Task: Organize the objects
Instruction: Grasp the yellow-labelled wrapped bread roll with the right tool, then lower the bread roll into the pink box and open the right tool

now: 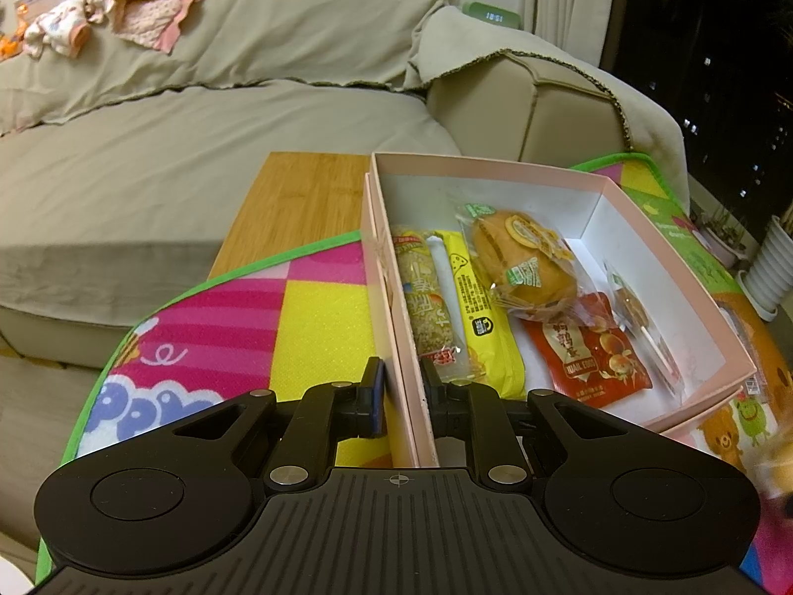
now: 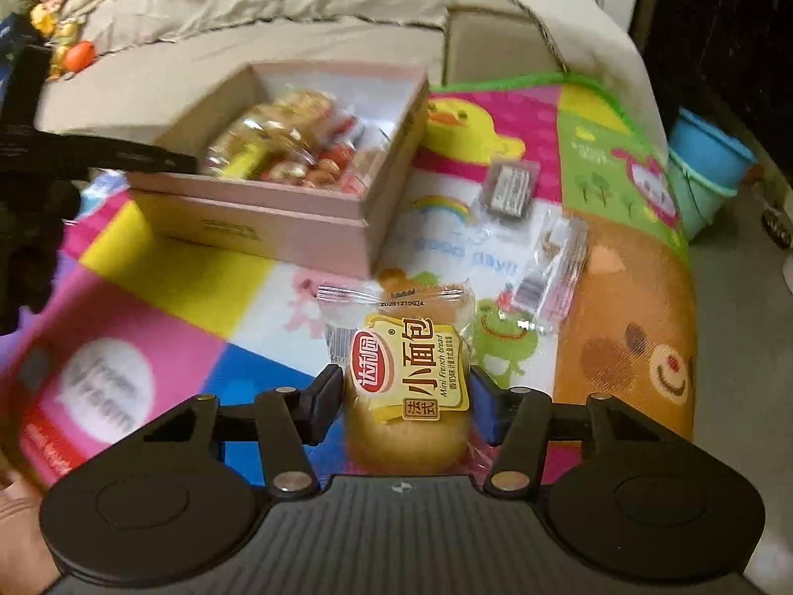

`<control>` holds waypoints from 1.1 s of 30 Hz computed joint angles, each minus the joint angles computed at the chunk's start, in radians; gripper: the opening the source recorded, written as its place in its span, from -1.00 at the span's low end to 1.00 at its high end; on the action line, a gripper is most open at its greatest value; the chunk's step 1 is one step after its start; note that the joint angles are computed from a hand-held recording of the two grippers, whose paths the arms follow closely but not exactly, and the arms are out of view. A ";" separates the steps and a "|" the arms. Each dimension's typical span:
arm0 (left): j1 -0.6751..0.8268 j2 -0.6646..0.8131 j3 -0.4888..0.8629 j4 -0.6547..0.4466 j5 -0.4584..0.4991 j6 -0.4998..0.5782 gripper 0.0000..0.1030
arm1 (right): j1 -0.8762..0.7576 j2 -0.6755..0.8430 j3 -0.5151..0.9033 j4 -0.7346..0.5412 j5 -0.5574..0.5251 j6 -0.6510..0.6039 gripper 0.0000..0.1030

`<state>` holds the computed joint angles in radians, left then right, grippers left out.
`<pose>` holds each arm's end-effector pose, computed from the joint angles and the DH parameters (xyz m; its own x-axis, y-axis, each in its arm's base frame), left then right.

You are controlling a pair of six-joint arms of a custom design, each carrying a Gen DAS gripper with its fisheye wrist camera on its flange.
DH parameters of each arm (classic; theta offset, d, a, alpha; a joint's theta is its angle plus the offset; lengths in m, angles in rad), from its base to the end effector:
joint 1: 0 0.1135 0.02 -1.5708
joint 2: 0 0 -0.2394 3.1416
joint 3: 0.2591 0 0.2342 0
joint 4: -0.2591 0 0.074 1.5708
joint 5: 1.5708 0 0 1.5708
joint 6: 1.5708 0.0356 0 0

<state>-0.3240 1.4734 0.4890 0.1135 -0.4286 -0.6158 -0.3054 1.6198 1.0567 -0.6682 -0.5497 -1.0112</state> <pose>0.2327 -0.0625 0.1150 -0.6126 -0.3485 -0.7094 -0.3896 0.9141 -0.1126 0.2821 -0.0694 0.1841 -0.5541 -0.5830 -0.5942 -0.7141 0.6997 -0.0207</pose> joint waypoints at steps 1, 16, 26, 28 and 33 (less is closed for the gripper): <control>0.000 0.000 0.000 0.000 0.000 0.000 -0.67 | -0.008 -0.019 0.018 -0.040 -0.025 -0.012 0.03; 0.002 -0.012 -0.008 0.006 0.008 0.000 -0.66 | 0.271 -0.128 0.236 0.106 -0.143 0.430 0.03; 0.006 -0.012 -0.012 0.014 0.009 0.002 -0.66 | 0.484 0.136 0.348 0.109 -0.053 0.617 0.03; 0.006 -0.012 -0.012 0.014 0.009 0.002 -0.66 | 0.527 0.202 0.397 0.115 -0.042 0.669 0.03; 0.006 -0.011 -0.012 0.016 0.009 0.004 -0.66 | 0.620 0.383 0.493 0.181 0.027 0.808 0.03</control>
<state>-0.3178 1.4625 0.4768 0.1297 -0.4200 -0.6120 0.3148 2.0030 1.5499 -0.4876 -0.5228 -0.2029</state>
